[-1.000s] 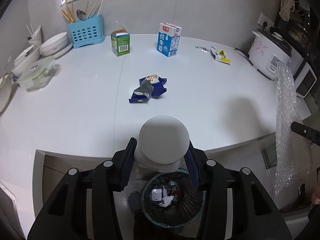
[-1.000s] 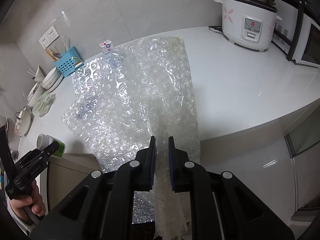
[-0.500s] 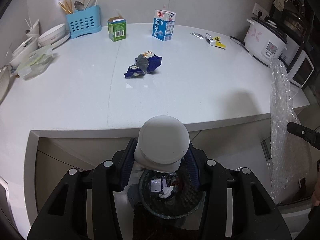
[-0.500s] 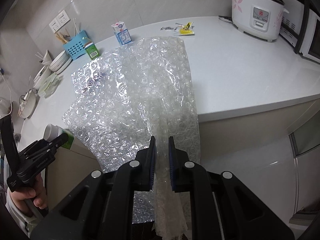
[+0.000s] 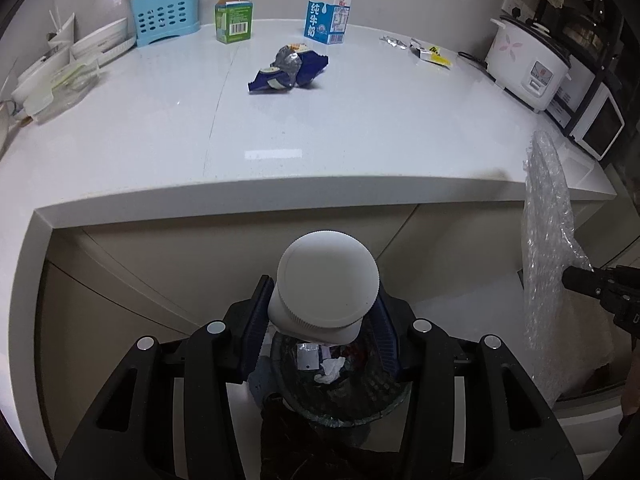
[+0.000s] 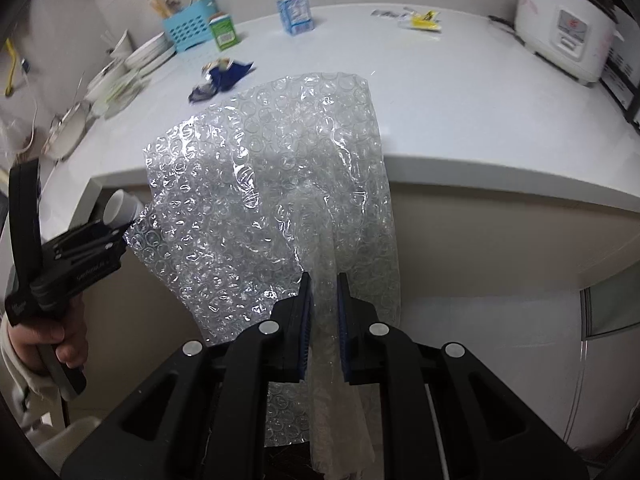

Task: Collect trash
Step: 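Lower the right tool over the bin and open it to drop the bubble wrap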

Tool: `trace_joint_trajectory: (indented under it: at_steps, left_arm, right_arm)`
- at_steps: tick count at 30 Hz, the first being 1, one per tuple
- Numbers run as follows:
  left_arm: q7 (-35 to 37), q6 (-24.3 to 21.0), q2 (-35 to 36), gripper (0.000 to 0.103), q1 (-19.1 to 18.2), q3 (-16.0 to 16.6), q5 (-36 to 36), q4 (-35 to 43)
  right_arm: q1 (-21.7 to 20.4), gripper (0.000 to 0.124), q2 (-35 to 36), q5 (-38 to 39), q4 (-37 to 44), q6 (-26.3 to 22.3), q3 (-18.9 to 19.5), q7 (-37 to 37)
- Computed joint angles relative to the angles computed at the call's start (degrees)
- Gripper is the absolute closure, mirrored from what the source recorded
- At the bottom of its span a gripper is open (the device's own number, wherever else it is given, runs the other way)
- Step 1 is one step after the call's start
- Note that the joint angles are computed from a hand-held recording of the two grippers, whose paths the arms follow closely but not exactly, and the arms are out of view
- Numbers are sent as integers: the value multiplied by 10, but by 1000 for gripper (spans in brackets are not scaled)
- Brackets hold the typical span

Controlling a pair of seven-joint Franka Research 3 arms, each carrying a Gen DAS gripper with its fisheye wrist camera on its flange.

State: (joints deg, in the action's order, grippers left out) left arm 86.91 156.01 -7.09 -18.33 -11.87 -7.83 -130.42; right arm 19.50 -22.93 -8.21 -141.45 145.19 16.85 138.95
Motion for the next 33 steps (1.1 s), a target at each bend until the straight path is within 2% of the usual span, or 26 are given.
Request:
trace_joint_trajectory:
  at_steps: [14, 23, 33]
  left_arm:
    - [-2, 1, 21, 57, 10, -1, -3, -23]
    - [13, -7, 53, 57, 22, -5, -1, -16]
    - [26, -26, 86, 57, 41, -15, -8, 4]
  right_arm:
    - [53, 113, 143, 45, 22, 8, -29, -44]
    - [82, 113, 277, 73, 109, -23, -64, -84]
    - [106, 113, 394, 81, 222, -105, -95, -94]
